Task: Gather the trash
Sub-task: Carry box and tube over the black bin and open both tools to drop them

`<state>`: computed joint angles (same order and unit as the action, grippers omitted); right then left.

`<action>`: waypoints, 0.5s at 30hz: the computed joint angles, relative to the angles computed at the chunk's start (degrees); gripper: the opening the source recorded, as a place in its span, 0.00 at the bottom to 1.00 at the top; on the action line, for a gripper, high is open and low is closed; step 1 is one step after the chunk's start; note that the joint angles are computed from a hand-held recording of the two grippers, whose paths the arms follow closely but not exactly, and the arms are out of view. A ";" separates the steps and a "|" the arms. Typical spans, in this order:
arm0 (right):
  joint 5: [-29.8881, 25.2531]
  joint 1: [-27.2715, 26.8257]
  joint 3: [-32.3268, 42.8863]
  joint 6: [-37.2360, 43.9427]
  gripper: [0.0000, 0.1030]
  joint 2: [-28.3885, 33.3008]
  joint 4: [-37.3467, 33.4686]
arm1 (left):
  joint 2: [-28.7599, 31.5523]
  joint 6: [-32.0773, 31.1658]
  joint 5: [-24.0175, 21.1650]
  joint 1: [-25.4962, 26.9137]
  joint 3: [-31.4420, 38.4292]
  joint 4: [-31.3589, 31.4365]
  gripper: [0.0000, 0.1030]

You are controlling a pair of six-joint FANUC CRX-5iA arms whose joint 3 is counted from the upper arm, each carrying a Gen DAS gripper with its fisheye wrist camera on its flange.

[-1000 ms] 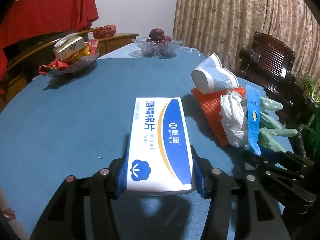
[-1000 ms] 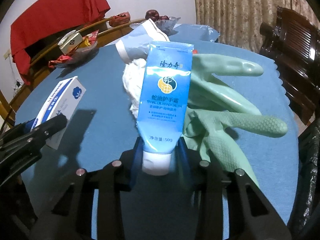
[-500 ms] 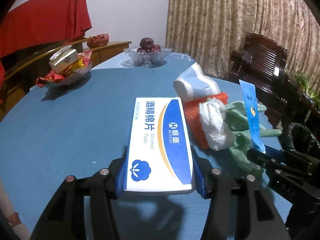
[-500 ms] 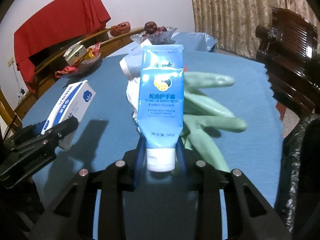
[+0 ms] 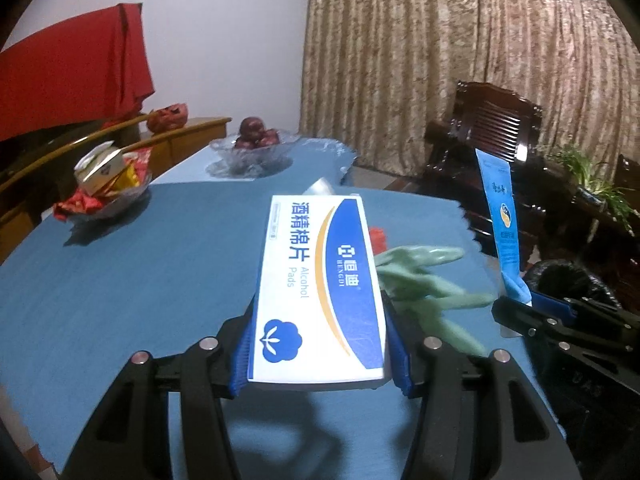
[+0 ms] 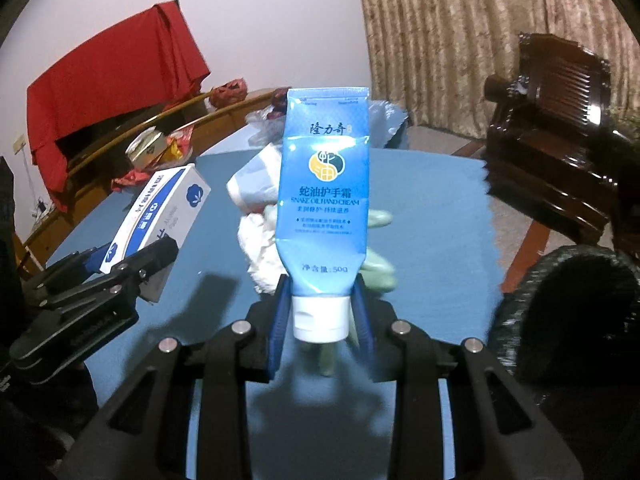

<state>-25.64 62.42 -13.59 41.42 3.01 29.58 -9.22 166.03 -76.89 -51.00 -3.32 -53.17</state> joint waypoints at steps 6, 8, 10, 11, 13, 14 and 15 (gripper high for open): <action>0.23 -1.85 -5.12 -6.84 0.28 -4.78 7.10 | 2.66 -0.81 0.95 -1.91 3.74 -1.55 0.53; 0.01 -2.68 -7.20 -9.28 0.28 -6.84 9.61 | 3.65 -1.07 1.65 -2.43 5.01 -1.75 0.53; -0.28 -3.45 -8.59 -10.61 0.28 -8.40 11.05 | 4.71 -1.58 2.61 -2.87 6.31 -1.93 0.53; -0.68 -3.81 -9.41 -11.56 0.28 -9.35 12.06 | 5.33 -1.86 3.00 -3.19 7.02 -2.05 0.53; -1.37 -4.62 -11.17 -13.30 0.28 -11.24 13.94 | 6.65 -2.66 4.46 -3.57 8.51 -1.96 0.53; -1.70 -5.00 -11.80 -13.74 0.28 -11.95 14.42 | 7.02 -2.97 5.08 -3.57 8.92 -1.85 0.53; -2.06 -5.44 -12.54 -14.00 0.28 -12.80 14.76 | 7.55 -3.31 5.68 -3.70 9.52 -1.74 0.53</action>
